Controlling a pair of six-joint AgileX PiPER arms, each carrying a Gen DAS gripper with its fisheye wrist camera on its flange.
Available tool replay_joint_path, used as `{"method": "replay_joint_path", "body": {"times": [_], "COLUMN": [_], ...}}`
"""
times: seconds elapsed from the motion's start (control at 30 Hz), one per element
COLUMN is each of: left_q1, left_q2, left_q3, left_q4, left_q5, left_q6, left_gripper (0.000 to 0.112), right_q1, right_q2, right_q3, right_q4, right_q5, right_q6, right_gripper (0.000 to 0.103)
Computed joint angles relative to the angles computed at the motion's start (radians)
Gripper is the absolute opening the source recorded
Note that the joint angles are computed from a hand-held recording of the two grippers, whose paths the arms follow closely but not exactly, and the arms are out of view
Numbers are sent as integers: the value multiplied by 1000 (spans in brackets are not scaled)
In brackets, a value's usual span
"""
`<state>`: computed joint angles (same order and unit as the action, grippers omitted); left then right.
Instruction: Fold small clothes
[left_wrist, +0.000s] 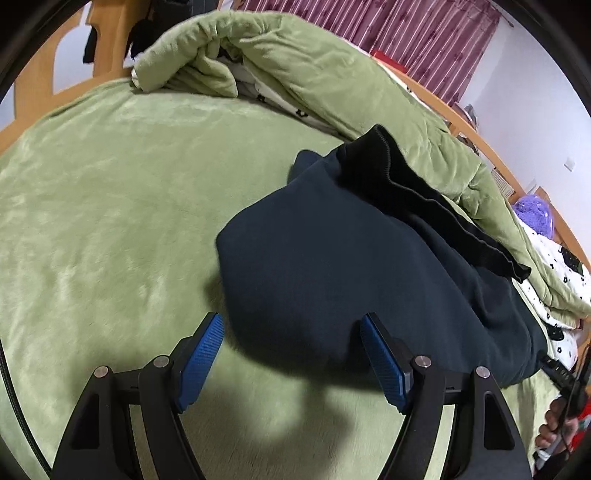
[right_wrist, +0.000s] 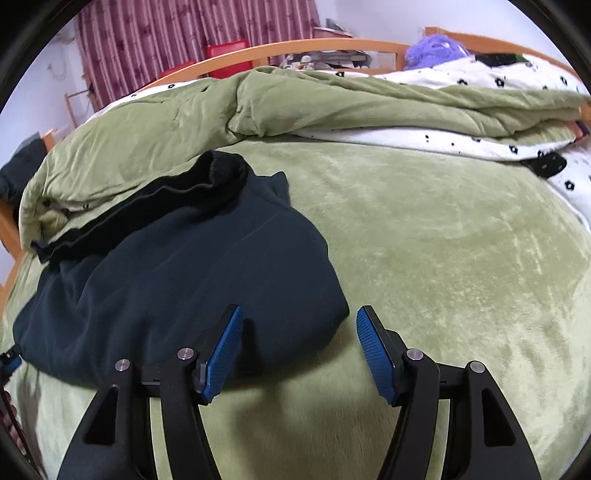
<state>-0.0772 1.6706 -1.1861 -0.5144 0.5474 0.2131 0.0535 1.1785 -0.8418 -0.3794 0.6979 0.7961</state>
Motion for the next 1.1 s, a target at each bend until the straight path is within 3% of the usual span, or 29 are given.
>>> {"method": "replay_joint_path", "body": {"times": [0.23, 0.33, 0.37, 0.43, 0.47, 0.5, 0.6, 0.73, 0.87, 1.1], "left_q1": [-21, -50, -59, -78, -83, -83, -99, -96, -75, -63], "left_q2": [98, 105, 104, 80, 66, 52, 17, -38, -124, -360], "left_q3": [-65, -67, -66, -38, -24, -12, 24, 75, 142, 341], "left_q4": [5, 36, 52, 103, 130, 120, 150, 145, 139, 220], "left_q5": [30, -5, -13, -57, -77, -85, -117, -122, -85, -30], "left_q6": [-1, -25, -35, -80, -105, -92, -122, -110, -90, -103], "left_gripper": [75, 69, 61, 41, 31, 26, 21, 20, 20, 20], "right_q1": [-74, -82, -98, -115, -104, -75, -4, -65, -48, 129], "right_q2": [108, 140, 142, 135, 132, 129, 128, 78, -11, -244], "right_q3": [-19, -13, -11, 1, -2, -8, -12, -3, 17, 92], "right_q4": [116, 147, 193, 280, 263, 207, 64, 214, 230, 133], "right_q5": [-70, -95, -103, -137, -136, -127, -96, -91, -20, 225], "right_q6": [-114, -115, -156, -252, -255, -225, -96, -219, -231, -66], "right_gripper": [63, 63, 59, 40, 26, 22, 19, 18, 17, 17]}}
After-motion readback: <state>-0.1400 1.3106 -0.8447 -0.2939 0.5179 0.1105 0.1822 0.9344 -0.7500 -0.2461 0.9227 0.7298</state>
